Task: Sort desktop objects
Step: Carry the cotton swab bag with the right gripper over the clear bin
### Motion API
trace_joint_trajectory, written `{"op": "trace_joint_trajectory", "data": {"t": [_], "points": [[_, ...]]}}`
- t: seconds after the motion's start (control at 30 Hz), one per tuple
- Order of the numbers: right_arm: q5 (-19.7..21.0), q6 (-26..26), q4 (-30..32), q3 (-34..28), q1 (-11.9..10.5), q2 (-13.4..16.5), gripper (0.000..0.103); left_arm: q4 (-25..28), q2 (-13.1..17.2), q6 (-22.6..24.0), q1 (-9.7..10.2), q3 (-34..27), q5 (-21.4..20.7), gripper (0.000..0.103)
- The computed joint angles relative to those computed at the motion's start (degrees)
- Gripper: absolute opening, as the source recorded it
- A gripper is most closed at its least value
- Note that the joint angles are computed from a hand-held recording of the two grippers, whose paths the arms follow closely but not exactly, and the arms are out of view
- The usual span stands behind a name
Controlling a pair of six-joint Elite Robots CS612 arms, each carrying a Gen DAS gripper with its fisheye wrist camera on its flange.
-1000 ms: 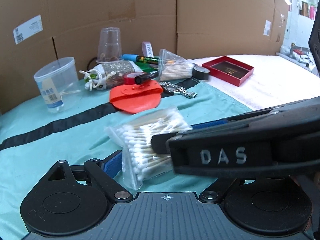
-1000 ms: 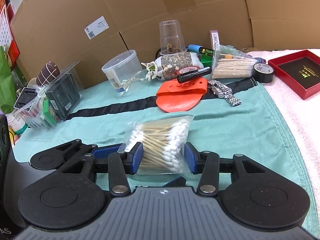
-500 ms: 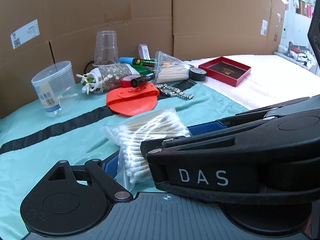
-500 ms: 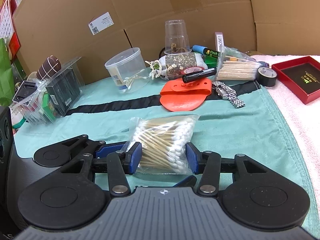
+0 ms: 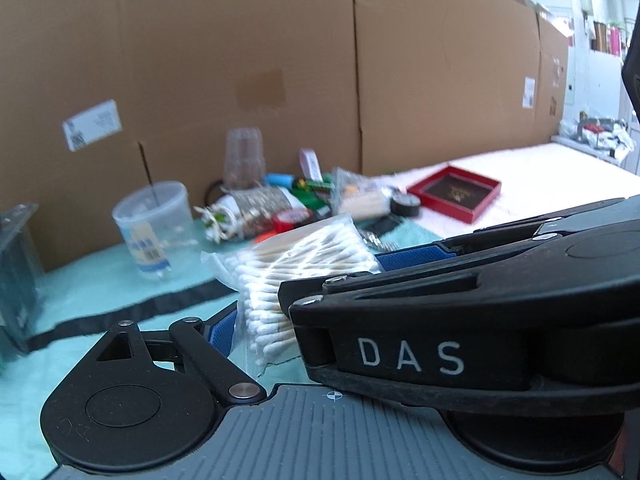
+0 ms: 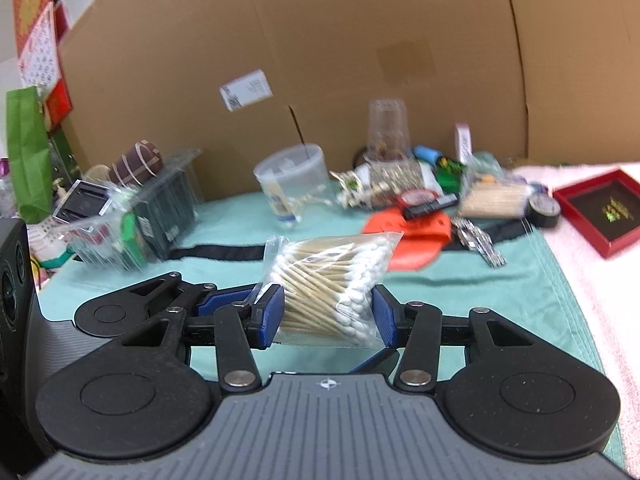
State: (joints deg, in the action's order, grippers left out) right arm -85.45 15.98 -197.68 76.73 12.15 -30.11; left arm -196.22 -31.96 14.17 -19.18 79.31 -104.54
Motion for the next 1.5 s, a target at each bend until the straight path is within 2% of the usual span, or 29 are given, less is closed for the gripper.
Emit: {"op": "trace_joint_trajectory", "data": {"t": [0.57,1.03,1.5], "points": [[1.42,-4.35,-4.82,-2.25,3.30,-0.25,0.055,-12.40,-3.00,-1.17,2.14,5.25,4.86,0.093],[1.95,-7.94,-6.25,-3.85,6.27,-0.11,0.055,-18.44,-4.56,-3.94,4.31,8.72,7.05,0.093],[4.44,-13.06,-4.11,-12.49,9.05,2.92,0.055,-23.77,-3.89,-6.12,7.62,7.09,11.00,0.095]]}}
